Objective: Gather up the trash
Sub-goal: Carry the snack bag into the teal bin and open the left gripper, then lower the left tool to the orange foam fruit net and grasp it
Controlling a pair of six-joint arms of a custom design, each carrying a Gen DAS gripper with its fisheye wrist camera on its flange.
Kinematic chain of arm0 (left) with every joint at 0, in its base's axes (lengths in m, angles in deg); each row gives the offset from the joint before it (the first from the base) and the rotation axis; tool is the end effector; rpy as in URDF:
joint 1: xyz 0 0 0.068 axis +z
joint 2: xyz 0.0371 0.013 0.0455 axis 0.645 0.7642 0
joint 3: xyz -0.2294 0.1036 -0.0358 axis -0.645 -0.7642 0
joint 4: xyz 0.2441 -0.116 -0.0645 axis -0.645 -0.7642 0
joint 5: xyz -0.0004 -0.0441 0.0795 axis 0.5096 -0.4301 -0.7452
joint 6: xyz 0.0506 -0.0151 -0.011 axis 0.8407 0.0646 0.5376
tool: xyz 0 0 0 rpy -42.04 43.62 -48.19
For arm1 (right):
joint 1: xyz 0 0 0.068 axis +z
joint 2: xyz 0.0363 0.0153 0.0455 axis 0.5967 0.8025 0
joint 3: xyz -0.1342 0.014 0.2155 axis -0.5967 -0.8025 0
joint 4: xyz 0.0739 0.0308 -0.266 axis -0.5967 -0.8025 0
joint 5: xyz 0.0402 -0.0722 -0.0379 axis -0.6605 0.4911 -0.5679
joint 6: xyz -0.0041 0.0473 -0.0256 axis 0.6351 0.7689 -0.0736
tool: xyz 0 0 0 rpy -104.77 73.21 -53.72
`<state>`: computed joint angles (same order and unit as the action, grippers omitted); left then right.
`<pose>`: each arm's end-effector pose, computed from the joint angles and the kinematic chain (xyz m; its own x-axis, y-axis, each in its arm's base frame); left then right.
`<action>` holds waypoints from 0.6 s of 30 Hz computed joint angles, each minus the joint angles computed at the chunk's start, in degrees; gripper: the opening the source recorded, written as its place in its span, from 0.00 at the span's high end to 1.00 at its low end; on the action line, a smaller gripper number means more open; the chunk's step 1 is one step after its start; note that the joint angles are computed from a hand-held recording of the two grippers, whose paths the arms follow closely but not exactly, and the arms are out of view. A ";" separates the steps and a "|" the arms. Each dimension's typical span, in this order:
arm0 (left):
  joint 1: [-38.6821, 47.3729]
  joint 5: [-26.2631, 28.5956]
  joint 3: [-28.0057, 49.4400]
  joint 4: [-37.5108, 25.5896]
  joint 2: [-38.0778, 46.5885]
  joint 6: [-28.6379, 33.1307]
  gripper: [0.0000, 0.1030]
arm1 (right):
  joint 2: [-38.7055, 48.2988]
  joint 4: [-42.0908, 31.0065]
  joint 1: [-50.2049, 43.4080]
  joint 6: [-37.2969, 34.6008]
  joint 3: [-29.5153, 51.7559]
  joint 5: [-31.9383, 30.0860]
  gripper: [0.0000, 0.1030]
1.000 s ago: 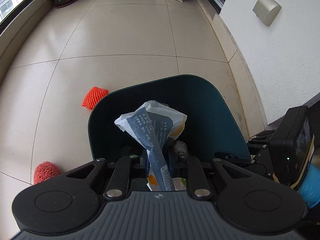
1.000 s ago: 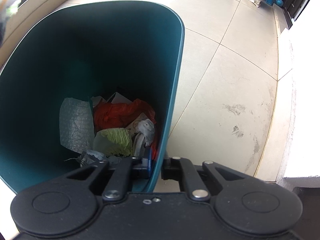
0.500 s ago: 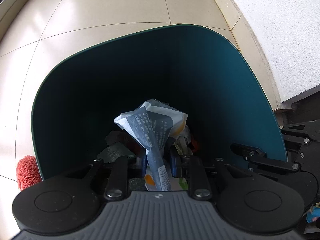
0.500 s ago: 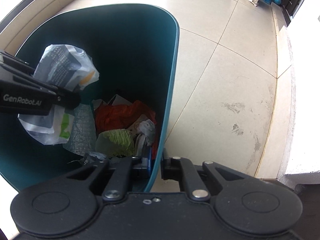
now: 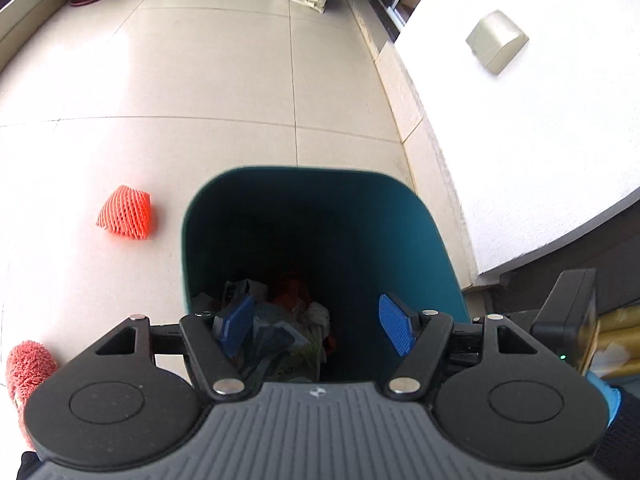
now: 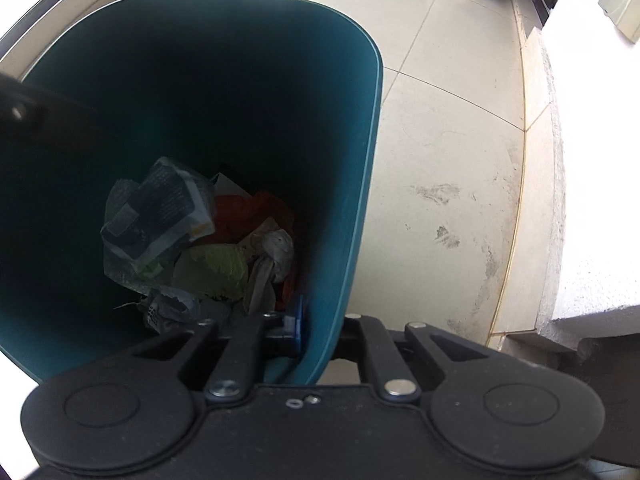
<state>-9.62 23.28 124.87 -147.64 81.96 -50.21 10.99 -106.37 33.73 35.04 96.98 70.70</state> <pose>0.1581 -0.1747 0.3822 -0.8808 -0.2298 -0.4139 -0.1191 0.9538 -0.2760 0.2422 -0.0036 0.2642 -0.7715 -0.5385 -0.3387 -0.5848 0.8099 0.0445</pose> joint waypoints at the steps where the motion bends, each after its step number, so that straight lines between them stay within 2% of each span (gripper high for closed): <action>1: 0.46 -1.38 1.48 -1.36 -0.85 -0.06 0.29 | -0.18 0.28 -0.26 0.23 0.01 0.19 0.93; 4: 2.02 -6.19 3.81 -5.95 -2.25 0.00 0.22 | -0.92 0.56 -0.42 1.01 0.12 -0.26 0.95; 6: 5.60 -6.37 2.67 -7.22 -3.73 1.00 0.22 | -1.85 1.02 0.09 1.92 -0.20 0.57 0.95; 11: 19.92 -5.18 -6.06 -4.95 -6.25 8.03 0.22 | -2.95 0.84 0.55 3.93 0.21 -0.17 0.96; 15: 33.34 1.25 -15.82 2.31 -6.04 15.45 0.22 | -3.90 -0.01 -0.26 2.46 0.06 -0.90 0.95; 18: 40.15 3.15 -21.43 9.67 -2.45 19.76 0.22 | -4.16 0.29 -1.11 0.37 -0.27 -1.23 0.95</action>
